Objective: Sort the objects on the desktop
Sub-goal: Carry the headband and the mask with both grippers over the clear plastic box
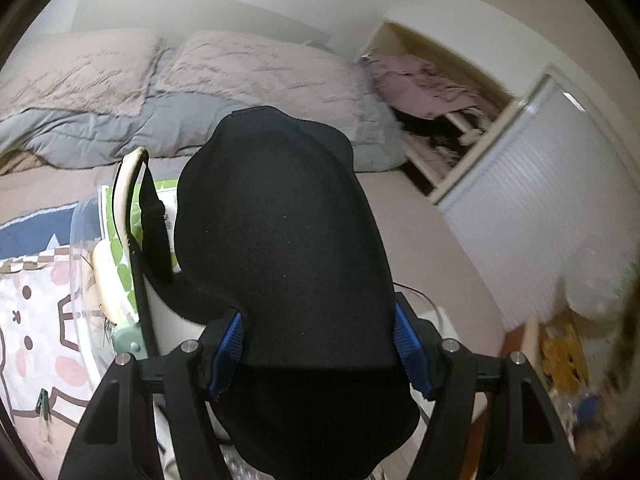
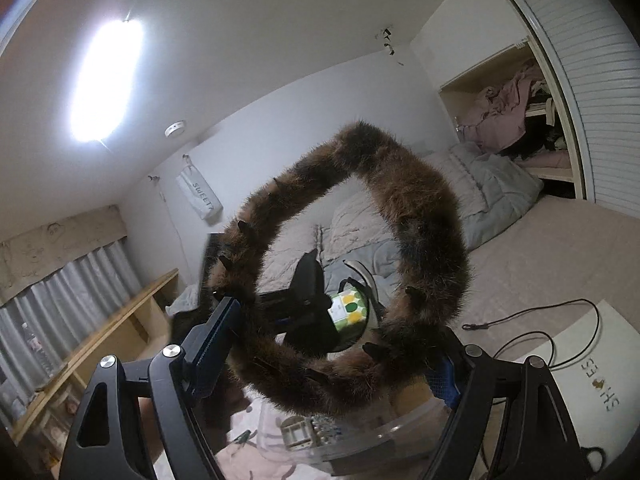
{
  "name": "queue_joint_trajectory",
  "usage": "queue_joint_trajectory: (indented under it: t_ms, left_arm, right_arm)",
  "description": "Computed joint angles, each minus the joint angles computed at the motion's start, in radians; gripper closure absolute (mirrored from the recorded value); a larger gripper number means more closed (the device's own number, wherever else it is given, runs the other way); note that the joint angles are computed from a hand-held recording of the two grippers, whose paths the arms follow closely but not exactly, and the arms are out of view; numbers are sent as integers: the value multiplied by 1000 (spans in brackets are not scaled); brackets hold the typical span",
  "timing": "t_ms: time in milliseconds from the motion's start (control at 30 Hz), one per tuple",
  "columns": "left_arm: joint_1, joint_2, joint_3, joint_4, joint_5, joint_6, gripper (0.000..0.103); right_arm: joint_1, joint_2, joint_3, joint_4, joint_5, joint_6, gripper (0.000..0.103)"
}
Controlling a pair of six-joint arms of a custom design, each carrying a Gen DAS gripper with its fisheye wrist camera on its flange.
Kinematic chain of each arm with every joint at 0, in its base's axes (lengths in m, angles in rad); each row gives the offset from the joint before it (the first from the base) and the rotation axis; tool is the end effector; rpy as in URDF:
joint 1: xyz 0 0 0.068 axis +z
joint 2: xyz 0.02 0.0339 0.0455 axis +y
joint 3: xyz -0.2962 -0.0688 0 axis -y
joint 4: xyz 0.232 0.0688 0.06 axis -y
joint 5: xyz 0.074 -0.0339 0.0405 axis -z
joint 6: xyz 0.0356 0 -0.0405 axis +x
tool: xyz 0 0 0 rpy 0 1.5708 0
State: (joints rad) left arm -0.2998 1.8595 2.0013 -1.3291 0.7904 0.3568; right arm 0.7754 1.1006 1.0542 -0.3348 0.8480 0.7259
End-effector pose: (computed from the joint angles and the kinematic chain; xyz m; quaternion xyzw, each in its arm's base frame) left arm 0.3389 -0.1313 0.3978 0.3616 0.8340 -0.3728 0.1866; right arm 0.1693 0.1286 0.3904 0.2118 0.7604 0.0992 0.6059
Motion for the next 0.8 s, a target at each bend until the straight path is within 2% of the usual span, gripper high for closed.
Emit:
queue_joint_trajectory:
  t_ms: [67,233,367,433,500,533,633,800]
  left_arm:
    - [-27,1,-41,74,-49,-56,35]
    - [-75,0,-127,196,-145,-99,34]
    - [-91,-12,-191,284,-194,-132,25]
    - [-90,-21,-210,301,-190,-126,21]
    - [-90,-38,-232,330,-198,-116,7]
    - [-91,-59,-258,362,-212,-118,5]
    - [-64,-105,-302,404,-184,-88,4]
    - [12,-124,-275,350,-117,-6,4]
  right_arm:
    - [-7,-15,-15,-15,0,-2,20]
    - [-50,-47,-58,-17,-46,6,20]
    - [-80,-54,-75,-8,-91,10,20]
    - [-82,-40,-68,-12,-100,7,20]
    - [-79,-38,-71,-12,-104,8,20]
    - [-78,-36,-70,-11,-107,8,20]
    - [-67,-28,-59,-14,-95,11,20]
    - [-65,-14,-45,-3,-95,19,19]
